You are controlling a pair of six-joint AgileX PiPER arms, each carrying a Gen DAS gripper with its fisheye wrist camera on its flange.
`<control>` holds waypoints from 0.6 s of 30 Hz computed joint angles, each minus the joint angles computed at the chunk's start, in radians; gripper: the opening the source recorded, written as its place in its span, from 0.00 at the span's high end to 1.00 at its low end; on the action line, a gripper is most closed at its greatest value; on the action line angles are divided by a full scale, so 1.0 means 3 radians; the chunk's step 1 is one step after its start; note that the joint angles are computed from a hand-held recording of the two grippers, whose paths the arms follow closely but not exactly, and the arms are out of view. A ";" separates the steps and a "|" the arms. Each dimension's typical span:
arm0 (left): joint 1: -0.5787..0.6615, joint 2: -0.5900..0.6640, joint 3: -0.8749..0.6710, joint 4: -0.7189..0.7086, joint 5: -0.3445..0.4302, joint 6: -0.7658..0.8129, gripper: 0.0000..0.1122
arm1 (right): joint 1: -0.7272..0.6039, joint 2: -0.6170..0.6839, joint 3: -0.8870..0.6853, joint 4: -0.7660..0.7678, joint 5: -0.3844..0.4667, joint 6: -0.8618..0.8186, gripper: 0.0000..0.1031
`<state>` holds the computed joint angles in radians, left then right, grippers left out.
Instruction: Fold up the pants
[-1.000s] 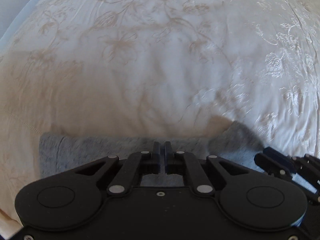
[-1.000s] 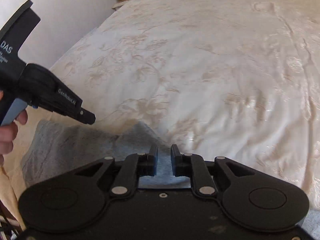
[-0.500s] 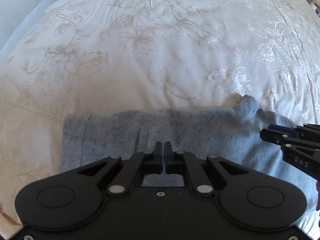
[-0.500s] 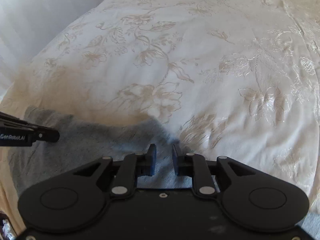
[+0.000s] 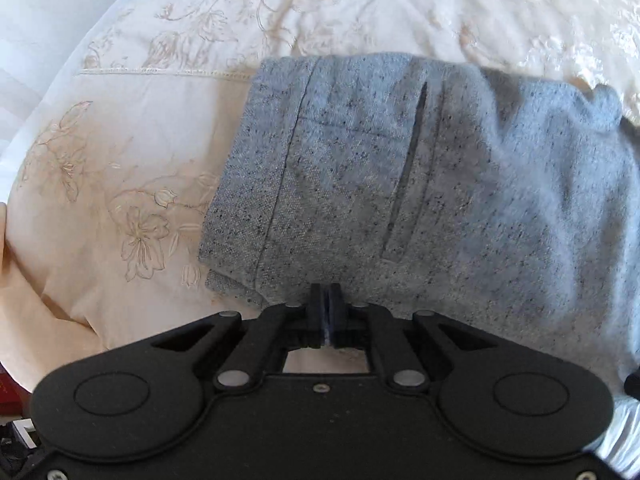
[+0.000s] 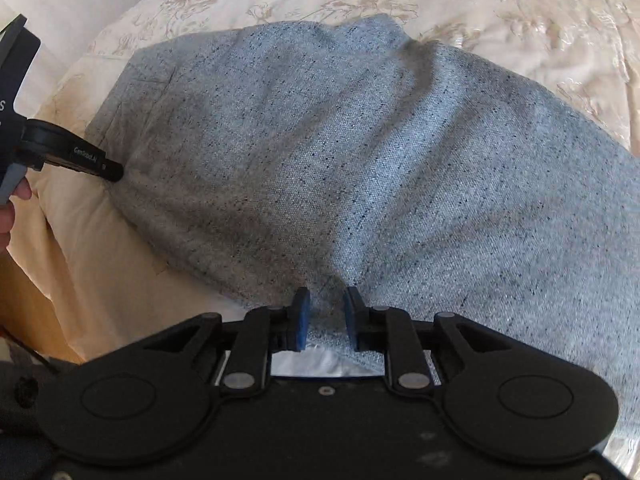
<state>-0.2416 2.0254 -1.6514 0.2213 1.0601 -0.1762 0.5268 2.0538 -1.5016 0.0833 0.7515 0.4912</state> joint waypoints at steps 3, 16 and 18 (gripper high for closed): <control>-0.0178 -0.0169 0.0064 0.0029 -0.0095 -0.0137 0.91 | -0.0014 -0.0229 0.0203 -0.0204 -0.0098 0.0364 0.80; -0.1539 -0.0047 -0.0210 -0.0393 0.0101 -0.0119 0.90 | -0.0655 -0.1985 0.2267 -0.1985 -0.0115 0.2960 0.74; -0.1783 0.0062 -0.0338 -0.0346 0.0131 -0.0223 0.90 | -0.0968 -0.2346 0.2604 -0.2044 -0.0056 0.2980 0.73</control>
<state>-0.7764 2.0440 -1.7528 0.1174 1.0995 -0.2430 0.2362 1.3502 -0.7205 -0.5297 0.7345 1.3852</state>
